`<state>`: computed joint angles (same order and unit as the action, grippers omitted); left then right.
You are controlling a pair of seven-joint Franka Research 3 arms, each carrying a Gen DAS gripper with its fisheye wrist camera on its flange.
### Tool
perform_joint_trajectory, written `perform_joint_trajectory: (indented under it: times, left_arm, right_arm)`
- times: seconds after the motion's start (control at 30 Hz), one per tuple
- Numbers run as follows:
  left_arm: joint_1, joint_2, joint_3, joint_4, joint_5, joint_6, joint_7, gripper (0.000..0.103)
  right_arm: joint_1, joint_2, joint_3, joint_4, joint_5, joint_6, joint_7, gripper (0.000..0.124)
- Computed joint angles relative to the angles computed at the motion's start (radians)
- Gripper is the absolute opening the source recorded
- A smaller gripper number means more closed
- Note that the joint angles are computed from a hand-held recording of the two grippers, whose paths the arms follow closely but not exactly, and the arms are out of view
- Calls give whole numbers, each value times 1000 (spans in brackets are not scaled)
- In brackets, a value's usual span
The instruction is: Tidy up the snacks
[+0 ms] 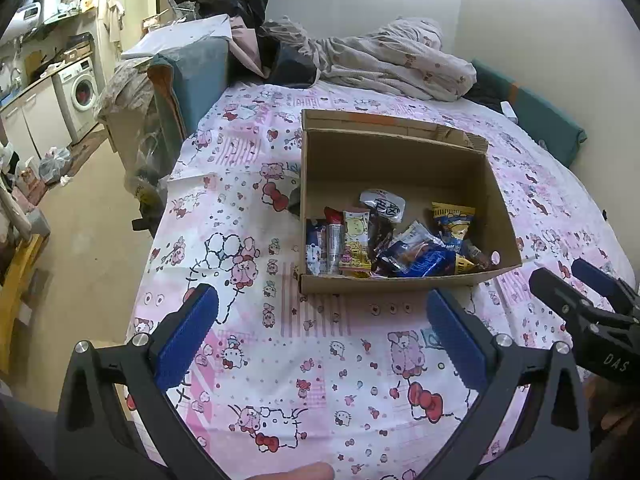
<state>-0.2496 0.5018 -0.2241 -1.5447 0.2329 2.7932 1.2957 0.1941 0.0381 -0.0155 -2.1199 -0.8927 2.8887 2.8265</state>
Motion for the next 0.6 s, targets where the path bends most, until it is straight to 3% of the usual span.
perform_joint_trajectory:
  times: [0.6]
  left_arm:
    - [0, 1, -3, 4, -7, -9, 10, 103]
  right_arm:
    - [3, 0, 4, 5, 29, -6, -32, 103]
